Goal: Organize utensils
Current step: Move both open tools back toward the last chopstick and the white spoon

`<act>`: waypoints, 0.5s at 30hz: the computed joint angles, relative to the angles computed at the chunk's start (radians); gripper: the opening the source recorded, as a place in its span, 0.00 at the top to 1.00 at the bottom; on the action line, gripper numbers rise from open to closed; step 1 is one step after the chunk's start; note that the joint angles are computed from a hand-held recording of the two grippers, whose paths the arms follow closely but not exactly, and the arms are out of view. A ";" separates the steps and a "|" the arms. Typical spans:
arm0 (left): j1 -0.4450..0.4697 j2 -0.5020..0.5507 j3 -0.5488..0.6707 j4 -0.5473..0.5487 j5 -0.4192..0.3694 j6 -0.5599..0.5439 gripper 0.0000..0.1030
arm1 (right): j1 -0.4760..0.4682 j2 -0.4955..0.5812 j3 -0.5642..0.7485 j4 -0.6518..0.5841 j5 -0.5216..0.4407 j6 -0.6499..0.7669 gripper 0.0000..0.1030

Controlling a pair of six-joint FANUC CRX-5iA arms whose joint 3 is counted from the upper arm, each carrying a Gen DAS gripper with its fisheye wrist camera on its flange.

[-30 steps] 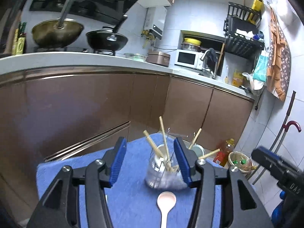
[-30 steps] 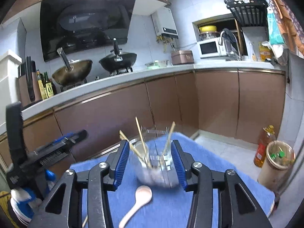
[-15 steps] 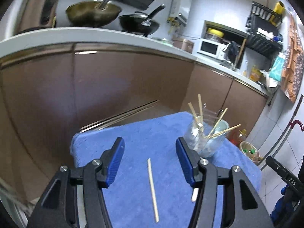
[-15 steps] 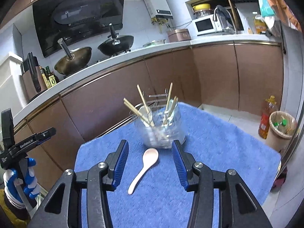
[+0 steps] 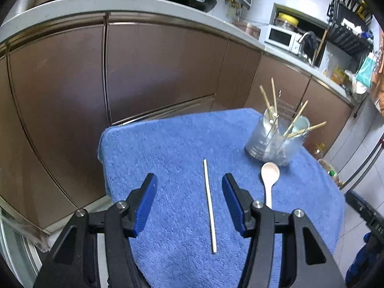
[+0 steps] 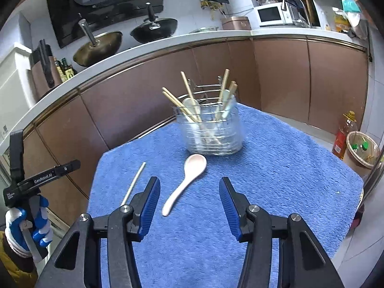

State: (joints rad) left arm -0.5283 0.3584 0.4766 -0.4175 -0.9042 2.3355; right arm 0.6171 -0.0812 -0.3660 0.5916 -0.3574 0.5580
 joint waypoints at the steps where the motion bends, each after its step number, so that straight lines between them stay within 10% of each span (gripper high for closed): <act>1: 0.001 0.017 0.019 0.008 -0.021 -0.013 0.47 | -0.007 0.001 -0.003 0.002 0.002 -0.008 0.53; 15: 0.015 0.205 0.196 -0.002 -0.191 -0.093 0.47 | -0.059 0.051 0.085 -0.233 -0.084 0.171 0.52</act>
